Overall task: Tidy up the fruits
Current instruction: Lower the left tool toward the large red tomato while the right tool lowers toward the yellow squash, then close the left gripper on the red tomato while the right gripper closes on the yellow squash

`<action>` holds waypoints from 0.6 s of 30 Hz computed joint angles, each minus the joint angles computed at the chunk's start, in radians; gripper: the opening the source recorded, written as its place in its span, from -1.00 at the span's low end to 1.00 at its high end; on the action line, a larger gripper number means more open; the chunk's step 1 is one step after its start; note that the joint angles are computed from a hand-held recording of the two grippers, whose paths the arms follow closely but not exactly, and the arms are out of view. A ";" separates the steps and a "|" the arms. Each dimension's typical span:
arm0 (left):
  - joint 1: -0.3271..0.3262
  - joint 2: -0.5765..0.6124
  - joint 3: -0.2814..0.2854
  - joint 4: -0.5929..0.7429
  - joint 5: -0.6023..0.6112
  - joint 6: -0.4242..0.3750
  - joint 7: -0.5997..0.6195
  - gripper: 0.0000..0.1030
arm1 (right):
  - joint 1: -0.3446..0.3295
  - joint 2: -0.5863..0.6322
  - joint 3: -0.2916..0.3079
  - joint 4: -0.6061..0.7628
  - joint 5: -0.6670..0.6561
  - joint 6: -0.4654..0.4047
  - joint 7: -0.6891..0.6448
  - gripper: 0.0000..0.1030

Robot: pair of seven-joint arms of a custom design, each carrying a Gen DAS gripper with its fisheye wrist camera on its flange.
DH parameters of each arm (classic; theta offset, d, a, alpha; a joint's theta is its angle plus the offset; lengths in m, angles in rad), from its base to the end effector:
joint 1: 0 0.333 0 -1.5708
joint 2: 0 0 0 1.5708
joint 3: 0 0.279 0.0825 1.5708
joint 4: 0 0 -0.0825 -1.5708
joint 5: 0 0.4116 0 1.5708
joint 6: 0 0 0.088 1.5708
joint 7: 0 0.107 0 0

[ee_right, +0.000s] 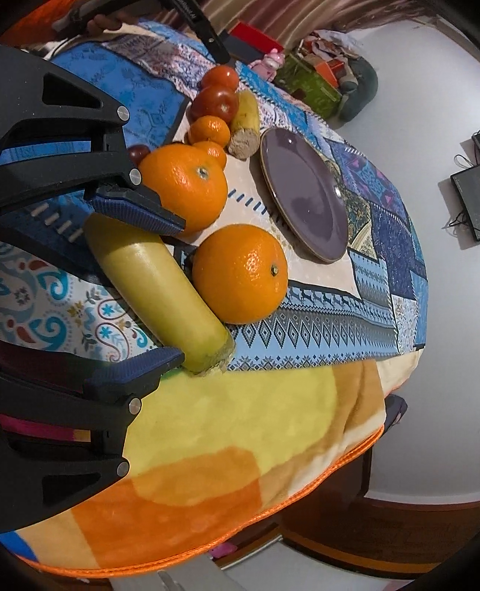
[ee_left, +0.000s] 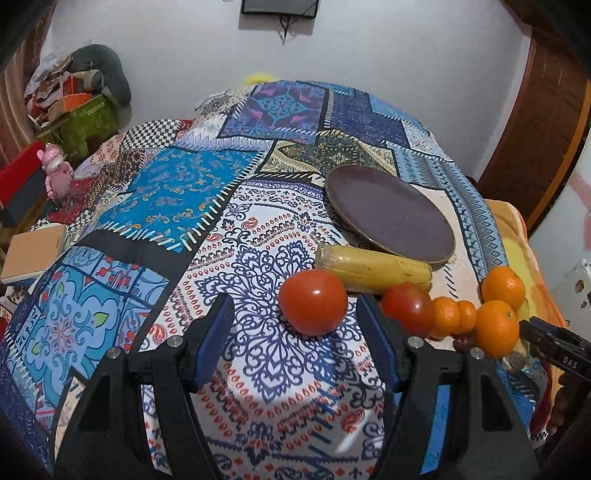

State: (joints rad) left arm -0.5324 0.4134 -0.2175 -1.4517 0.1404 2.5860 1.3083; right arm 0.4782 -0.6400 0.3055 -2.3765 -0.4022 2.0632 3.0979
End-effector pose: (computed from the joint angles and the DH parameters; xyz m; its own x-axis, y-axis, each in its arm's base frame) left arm 0.5588 -0.4863 0.4985 -0.5398 -0.8322 0.1266 -0.6749 0.3380 -0.6560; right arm 0.3195 0.3063 0.5410 -0.5289 -0.8245 -0.2010 -0.6336 0.5412 -0.5529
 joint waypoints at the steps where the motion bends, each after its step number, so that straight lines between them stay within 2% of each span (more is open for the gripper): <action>1: -0.003 0.011 0.002 0.015 0.005 -0.008 0.002 0.32 | -0.002 0.009 0.000 0.007 0.000 -0.006 -0.002 0.22; 4: -0.018 0.054 0.008 0.079 0.022 -0.049 0.010 0.32 | 0.001 0.011 -0.013 0.005 0.016 -0.012 -0.008 0.24; 9: -0.031 0.129 0.010 0.191 0.015 -0.128 0.035 0.25 | -0.001 -0.007 -0.034 -0.028 0.045 0.033 -0.006 0.24; 16: -0.041 0.194 0.009 0.287 -0.015 -0.203 0.070 0.20 | -0.012 0.009 -0.027 -0.016 0.047 0.011 -0.027 0.20; 18: -0.039 0.211 0.004 0.311 -0.031 -0.229 0.084 0.09 | -0.012 0.008 -0.028 -0.017 0.043 0.006 -0.035 0.18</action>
State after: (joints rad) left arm -0.5716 0.6239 -0.2132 -1.1405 0.1090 2.3569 1.3919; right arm 0.4666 -0.6319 0.2774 -2.3930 -0.3588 2.0687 3.0625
